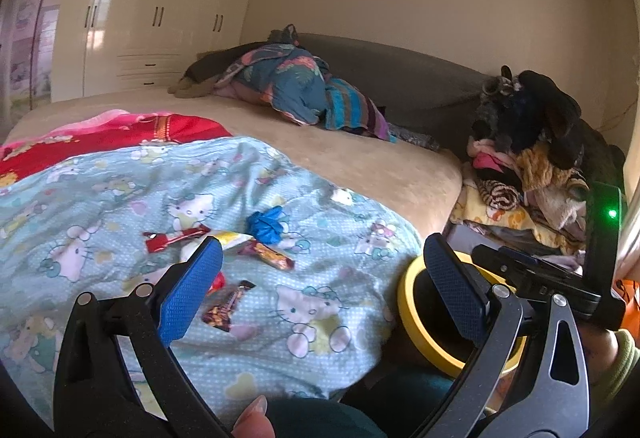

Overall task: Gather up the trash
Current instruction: 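Move both tools back from the bin over the quilt trash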

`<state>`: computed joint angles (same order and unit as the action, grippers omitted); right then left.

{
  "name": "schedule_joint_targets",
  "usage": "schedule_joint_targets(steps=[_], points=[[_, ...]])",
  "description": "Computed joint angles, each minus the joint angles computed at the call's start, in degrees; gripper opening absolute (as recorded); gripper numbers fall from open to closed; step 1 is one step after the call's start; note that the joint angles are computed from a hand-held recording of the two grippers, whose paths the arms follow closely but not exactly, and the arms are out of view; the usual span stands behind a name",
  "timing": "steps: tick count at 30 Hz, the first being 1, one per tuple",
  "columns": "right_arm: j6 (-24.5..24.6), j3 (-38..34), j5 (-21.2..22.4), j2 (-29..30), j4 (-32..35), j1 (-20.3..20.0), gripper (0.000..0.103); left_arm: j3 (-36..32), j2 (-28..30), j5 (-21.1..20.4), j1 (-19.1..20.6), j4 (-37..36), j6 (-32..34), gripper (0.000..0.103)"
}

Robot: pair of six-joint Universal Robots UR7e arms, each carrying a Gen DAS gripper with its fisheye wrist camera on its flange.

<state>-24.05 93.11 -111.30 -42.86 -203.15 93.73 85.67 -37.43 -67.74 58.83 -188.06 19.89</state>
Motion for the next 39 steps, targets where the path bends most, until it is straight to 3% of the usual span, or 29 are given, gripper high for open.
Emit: schedule_joint_targets(steps=[20,39], points=[[-4.1,-3.9,2.8,4.7,2.3,3.0,0.086,-1.4,-0.6,3.2,2.8,-1.8,-1.2,0.092],[-9.5,-16.8,2.0,13.8,9.5,3.1,0.086,-4.8,0.3,6.1,7.4,2.9,-3.7,0.092]])
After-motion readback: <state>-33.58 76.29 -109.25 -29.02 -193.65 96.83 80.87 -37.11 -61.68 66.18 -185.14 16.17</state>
